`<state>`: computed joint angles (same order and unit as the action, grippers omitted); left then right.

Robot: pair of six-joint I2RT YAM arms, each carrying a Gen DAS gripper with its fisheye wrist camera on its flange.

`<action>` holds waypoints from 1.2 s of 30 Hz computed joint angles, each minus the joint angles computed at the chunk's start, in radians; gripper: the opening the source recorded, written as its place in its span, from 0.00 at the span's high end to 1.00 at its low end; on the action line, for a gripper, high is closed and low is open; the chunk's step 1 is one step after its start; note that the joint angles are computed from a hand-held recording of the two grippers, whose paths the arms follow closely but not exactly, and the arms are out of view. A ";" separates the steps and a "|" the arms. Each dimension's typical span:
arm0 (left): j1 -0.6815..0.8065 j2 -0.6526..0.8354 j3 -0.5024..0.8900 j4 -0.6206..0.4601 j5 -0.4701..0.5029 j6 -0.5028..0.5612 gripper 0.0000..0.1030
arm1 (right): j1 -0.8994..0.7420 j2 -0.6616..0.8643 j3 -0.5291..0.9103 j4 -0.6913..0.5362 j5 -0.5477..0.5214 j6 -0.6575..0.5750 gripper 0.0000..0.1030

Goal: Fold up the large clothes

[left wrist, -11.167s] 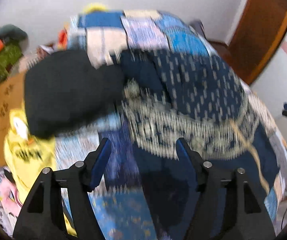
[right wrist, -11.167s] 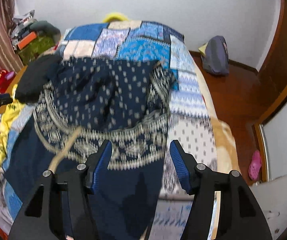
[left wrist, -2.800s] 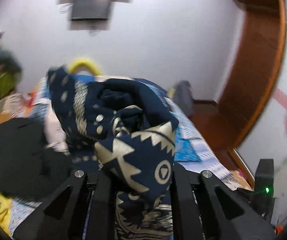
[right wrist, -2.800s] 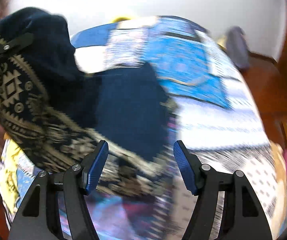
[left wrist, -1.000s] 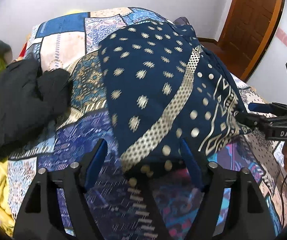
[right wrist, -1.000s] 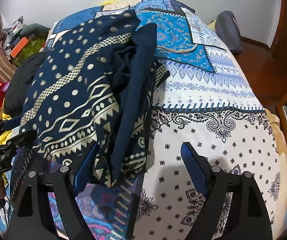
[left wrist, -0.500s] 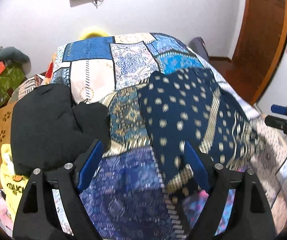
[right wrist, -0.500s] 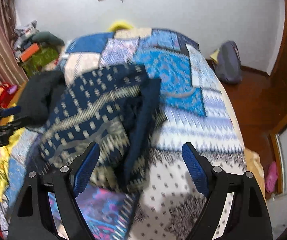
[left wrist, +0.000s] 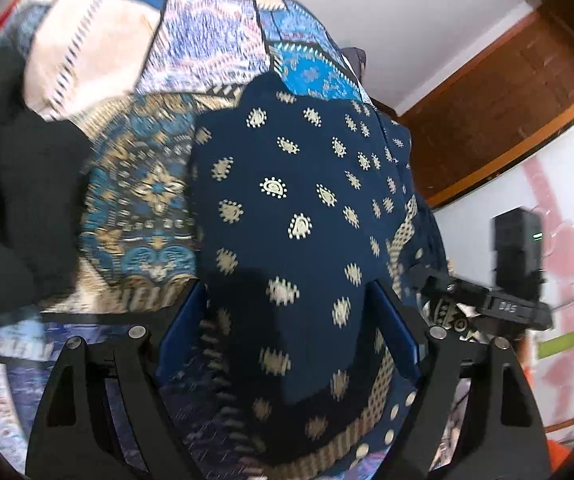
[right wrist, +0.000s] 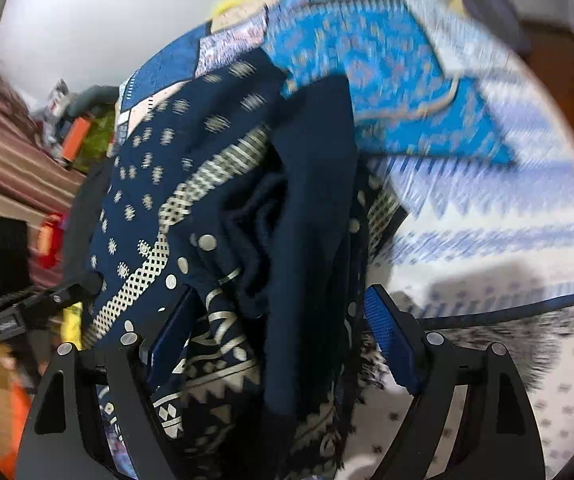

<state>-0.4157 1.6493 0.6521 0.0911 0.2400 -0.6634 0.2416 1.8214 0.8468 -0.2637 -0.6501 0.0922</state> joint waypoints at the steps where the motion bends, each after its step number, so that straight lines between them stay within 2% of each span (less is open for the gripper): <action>1: 0.008 0.027 0.013 0.012 0.023 -0.001 0.18 | -0.012 0.039 0.018 -0.004 -0.038 0.005 0.17; 4: 0.030 0.096 0.048 0.040 0.086 -0.006 0.15 | -0.022 0.102 0.039 0.016 -0.114 0.023 0.13; 7: 0.050 0.133 0.048 0.093 0.133 -0.024 0.15 | -0.004 0.103 0.041 0.034 -0.116 0.023 0.15; 9: 0.059 0.152 0.049 0.118 0.157 -0.041 0.16 | 0.011 0.087 0.046 0.016 -0.101 0.010 0.23; 10: 0.058 0.149 0.053 0.110 0.152 -0.039 0.18 | 0.019 0.066 0.043 0.003 -0.089 -0.003 0.30; 14: 0.045 0.097 0.051 0.055 0.120 -0.020 0.34 | 0.032 -0.017 0.053 -0.084 -0.066 -0.021 0.56; 19: 0.016 -0.045 0.038 -0.041 0.083 -0.003 0.45 | 0.069 -0.130 0.061 -0.151 -0.051 0.041 0.65; 23: 0.030 -0.250 0.022 -0.180 0.056 0.023 0.45 | 0.166 -0.250 0.084 -0.185 0.006 0.114 0.65; 28: 0.167 -0.532 0.035 -0.418 0.110 0.109 0.45 | 0.322 -0.330 0.184 -0.187 0.077 0.226 0.65; 30: 0.264 -0.627 0.085 -0.557 0.146 0.191 0.45 | 0.362 -0.327 0.237 -0.195 0.096 0.244 0.65; 33: 0.402 -0.705 0.151 -0.701 0.197 0.300 0.45 | 0.457 -0.274 0.348 -0.187 0.141 0.286 0.65; 36: 0.660 -0.716 0.225 -0.837 0.339 0.473 0.45 | 0.548 -0.194 0.470 -0.176 0.189 0.309 0.65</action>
<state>0.2445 0.9333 0.8774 -0.7456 0.5790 -0.1907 0.7894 1.6273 1.3171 -0.4393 -0.4614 0.4011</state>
